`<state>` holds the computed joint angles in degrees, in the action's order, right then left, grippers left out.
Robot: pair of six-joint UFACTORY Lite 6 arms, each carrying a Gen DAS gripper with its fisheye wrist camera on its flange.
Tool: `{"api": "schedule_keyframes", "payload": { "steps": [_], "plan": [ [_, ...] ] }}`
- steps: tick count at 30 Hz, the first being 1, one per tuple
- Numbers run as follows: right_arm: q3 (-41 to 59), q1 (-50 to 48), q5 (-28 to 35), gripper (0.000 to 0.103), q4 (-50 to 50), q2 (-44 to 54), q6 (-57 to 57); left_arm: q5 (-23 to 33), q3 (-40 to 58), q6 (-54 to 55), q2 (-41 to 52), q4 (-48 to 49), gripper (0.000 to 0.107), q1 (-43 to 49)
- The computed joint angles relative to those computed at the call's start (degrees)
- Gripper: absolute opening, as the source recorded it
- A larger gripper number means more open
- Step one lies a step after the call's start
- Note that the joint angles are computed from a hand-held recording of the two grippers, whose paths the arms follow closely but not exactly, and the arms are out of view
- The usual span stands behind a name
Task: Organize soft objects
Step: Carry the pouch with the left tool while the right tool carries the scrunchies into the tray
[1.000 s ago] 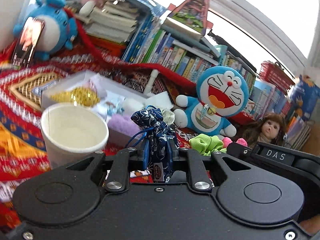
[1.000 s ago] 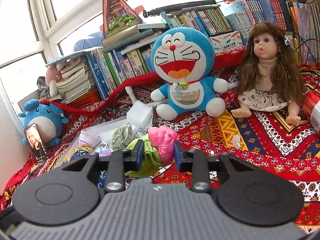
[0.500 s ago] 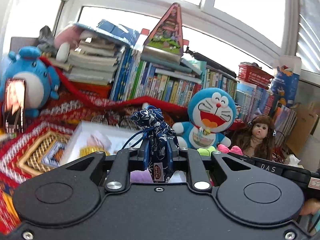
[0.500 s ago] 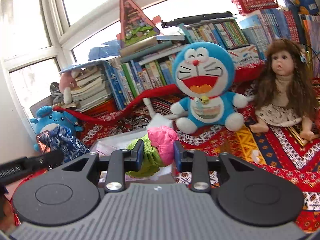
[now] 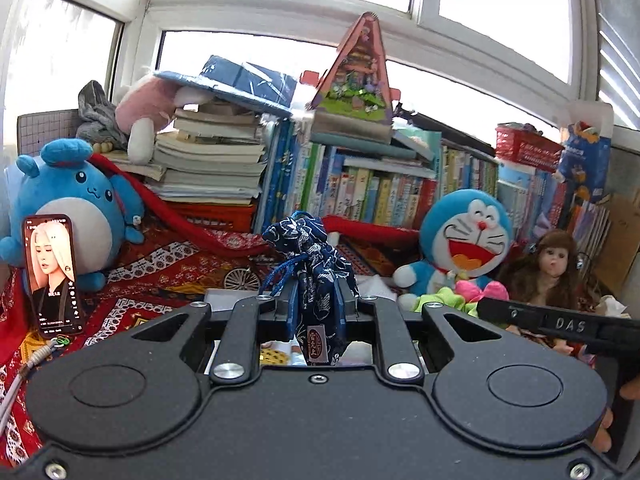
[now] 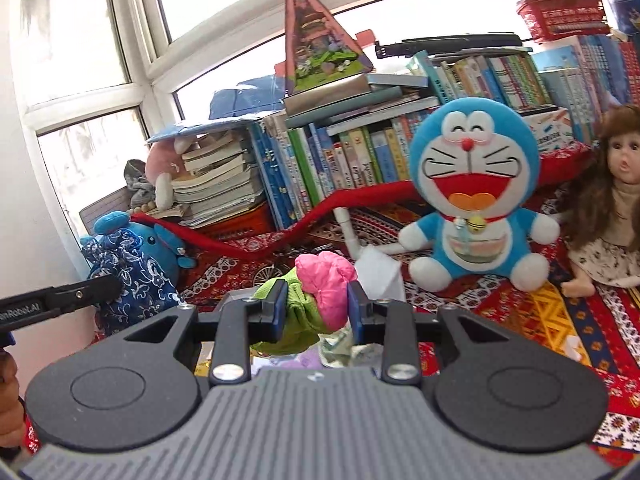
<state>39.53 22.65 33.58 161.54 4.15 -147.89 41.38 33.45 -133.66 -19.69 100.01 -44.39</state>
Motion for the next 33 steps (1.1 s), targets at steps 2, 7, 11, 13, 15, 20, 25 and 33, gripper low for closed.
{"api": "schedule_keyframes", "payload": {
  "steps": [2,7,11,13,15,20,25,33],
  "plan": [
    [2.5,0.8,-0.9,0.036,0.4,2.1,0.2,-4.5,-0.1,-2.1,0.6,3.1,0.017,4.1],
    [8.9,2.5,-3.3,0.036,0.3,7.3,0.8,-11.5,1.3,-8.9,5.4,13.5,0.017,12.1],
    [13.7,3.8,-5.2,0.036,1.1,11.4,-0.3,-14.6,4.1,-17.7,11.7,24.9,0.017,16.6],
    [16.4,4.6,-6.5,0.036,2.0,13.8,-1.0,-15.1,5.5,-23.0,15.0,32.0,0.017,18.3],
    [18.9,5.0,-7.5,0.036,1.8,16.0,-0.9,-15.2,7.4,-25.6,18.5,35.8,0.017,19.4],
    [25.2,5.8,-10.1,0.036,2.6,21.7,-2.0,-16.2,11.5,-33.8,25.9,47.1,0.017,22.4],
    [30.6,6.0,-12.5,0.036,1.4,26.9,-0.3,-17.0,15.3,-37.1,31.8,51.7,0.017,24.2],
    [36.6,6.1,-14.5,0.036,-3.8,33.2,4.7,-17.5,18.5,-40.9,37.7,56.5,0.017,26.9]
  ]
}}
